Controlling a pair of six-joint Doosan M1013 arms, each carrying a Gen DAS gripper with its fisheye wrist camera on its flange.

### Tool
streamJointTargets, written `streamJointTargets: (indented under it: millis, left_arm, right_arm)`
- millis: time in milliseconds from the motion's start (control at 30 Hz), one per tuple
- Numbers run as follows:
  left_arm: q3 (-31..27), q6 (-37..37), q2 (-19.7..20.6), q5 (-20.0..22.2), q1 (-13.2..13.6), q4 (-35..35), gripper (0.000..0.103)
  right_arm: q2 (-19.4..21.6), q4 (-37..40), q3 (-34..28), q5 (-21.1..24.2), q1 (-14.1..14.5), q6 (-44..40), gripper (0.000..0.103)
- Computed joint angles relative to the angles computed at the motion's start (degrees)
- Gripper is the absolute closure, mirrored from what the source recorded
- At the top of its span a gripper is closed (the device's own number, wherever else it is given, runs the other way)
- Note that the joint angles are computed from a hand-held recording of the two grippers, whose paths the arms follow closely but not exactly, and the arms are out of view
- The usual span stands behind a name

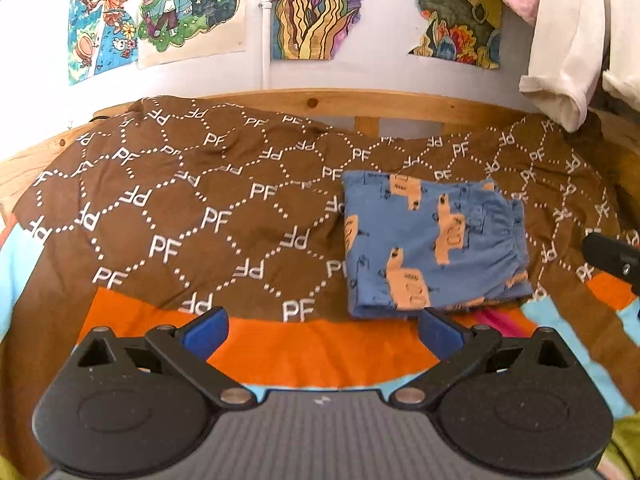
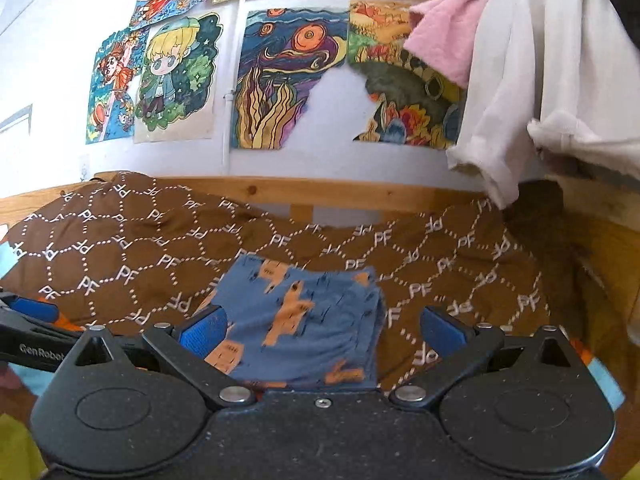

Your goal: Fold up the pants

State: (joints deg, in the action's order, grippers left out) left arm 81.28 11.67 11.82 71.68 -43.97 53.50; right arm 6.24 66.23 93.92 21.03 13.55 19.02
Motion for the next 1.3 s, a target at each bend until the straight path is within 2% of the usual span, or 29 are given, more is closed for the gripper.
streamJointTargets:
  millis: [400,600,933,1300]
  left_arm:
    - [2.2,0.3,-0.8,-1.2,-2.4,1.4,0.000]
    - [2.0,-1.3,-0.7,-1.4,-2.0,1.1,0.000]
    - [1.8,-1.5,-0.3,-0.9,-1.6,-0.6,0.000]
    - [1.5,-1.0,-0.1,-0.8,-1.6,-1.0,0.000]
  right_arm:
    - [-1.4,-10.4,3.1,0.6,-0.3,13.1,0.001]
    - [-1.0,-9.7,2.9,0.7,-0.5,13.9,0.001]
    - [0.3,-18.7,0.9,5.4,-0.8,25.6,0.001]
    - [0.4,-19.9,0.8,6.0,-0.9,27.1,0.001]
